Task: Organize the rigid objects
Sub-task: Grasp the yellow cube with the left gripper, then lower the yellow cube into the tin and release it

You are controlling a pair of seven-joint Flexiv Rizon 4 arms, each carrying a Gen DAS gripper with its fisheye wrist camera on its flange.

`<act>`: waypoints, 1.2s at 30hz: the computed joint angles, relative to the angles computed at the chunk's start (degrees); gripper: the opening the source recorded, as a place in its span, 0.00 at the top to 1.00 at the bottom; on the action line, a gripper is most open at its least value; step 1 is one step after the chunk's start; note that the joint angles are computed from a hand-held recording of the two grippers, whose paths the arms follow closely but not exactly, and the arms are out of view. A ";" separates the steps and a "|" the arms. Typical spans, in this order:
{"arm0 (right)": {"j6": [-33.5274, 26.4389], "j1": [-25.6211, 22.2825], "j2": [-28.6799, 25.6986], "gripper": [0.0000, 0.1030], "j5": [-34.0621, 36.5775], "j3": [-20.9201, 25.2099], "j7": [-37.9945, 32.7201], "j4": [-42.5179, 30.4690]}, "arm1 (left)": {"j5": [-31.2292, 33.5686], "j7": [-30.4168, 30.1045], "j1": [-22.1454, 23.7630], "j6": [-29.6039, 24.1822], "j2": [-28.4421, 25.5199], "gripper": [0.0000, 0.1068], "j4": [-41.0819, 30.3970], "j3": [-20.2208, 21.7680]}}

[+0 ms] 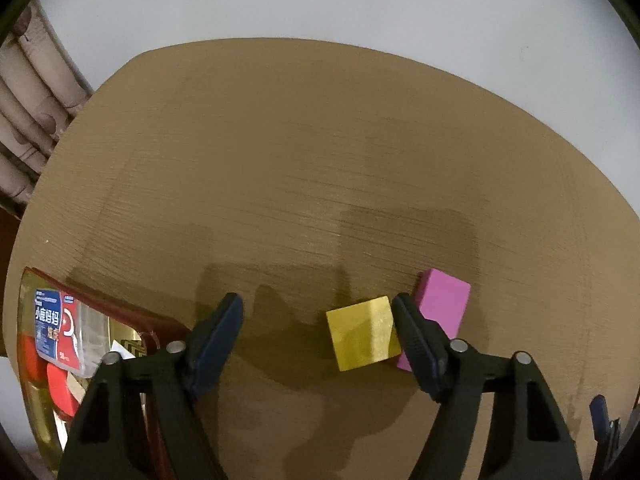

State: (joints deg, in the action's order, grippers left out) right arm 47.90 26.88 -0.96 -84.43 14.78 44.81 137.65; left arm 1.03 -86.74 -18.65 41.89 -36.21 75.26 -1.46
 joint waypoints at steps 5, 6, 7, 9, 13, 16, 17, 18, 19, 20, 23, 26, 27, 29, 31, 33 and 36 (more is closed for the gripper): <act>-1.09 0.60 1.10 0.39 2.49 0.86 -1.15 0.48 | -0.28 1.52 0.39 -0.81 -1.36 0.75 -0.84 -0.16; -1.32 0.72 0.90 0.39 2.84 0.90 -1.34 0.32 | 0.35 1.88 0.11 -0.29 -1.33 0.75 -0.80 0.01; -1.37 0.77 0.85 0.39 2.99 0.88 -1.45 0.27 | 0.73 2.24 -0.13 0.54 -1.10 0.75 -0.31 -0.03; -1.41 0.81 0.68 0.39 3.19 0.79 -1.63 0.14 | -0.44 3.30 0.52 1.94 0.24 0.75 1.96 -0.87; -1.82 1.07 0.09 0.39 4.35 0.78 -2.29 -0.29 | -8.02 10.53 4.94 8.13 8.93 0.75 14.57 -4.96; -2.00 1.14 -0.51 0.39 4.98 0.55 -3.16 -0.72 | -14.72 19.47 8.87 9.86 17.85 0.75 24.92 -6.00; -2.21 1.25 -0.68 0.39 5.28 0.56 -3.46 -0.87 | -16.95 22.39 10.20 8.76 20.54 0.75 27.41 -5.53; -2.43 1.40 -0.98 0.39 5.70 0.58 -4.06 -1.16 | -18.87 25.07 11.46 7.08 22.92 0.75 29.29 -4.67; -2.65 1.53 -1.20 0.39 5.97 0.56 -4.49 -1.35 | -19.68 27.26 12.63 4.98 24.94 0.75 30.47 -3.30; -3.17 1.77 -1.47 0.39 6.50 0.63 -5.12 -1.65 | -19.45 28.78 13.60 2.93 26.50 0.75 31.22 -1.80; -5.21 2.77 -2.60 0.39 8.53 0.84 -7.67 -2.88 | -18.47 32.02 17.68 -6.55 27.40 0.75 28.88 1.87; -5.93 3.39 -3.96 0.39 10.60 0.56 -10.92 -4.18 | -17.09 34.38 19.86 -9.82 26.78 0.75 27.18 3.17; -6.15 3.63 -4.54 0.39 11.62 0.48 -12.20 -4.73 | -16.14 35.04 19.95 -10.82 26.55 0.75 26.89 3.10; -6.16 3.93 -5.14 0.39 12.91 0.25 -13.73 -5.23 | -15.96 35.90 20.10 -12.12 26.96 0.75 26.99 3.06; -7.00 4.44 -5.60 0.39 14.47 0.23 -15.07 -5.77 | -14.99 35.08 18.69 -10.90 27.97 0.75 29.32 2.45; -7.85 4.91 -5.93 0.39 15.55 0.20 -16.02 -6.15 | -15.81 35.39 18.29 -11.04 27.67 0.75 30.29 2.08; -9.00 5.57 -6.52 0.39 16.90 0.14 -17.57 -6.82 | -15.61 36.20 18.20 -11.56 26.67 0.75 30.37 1.98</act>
State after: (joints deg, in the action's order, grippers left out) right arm 38.90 32.45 -7.48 -67.53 14.92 27.24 130.83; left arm -14.58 -50.54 -0.45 30.33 -9.54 105.64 0.52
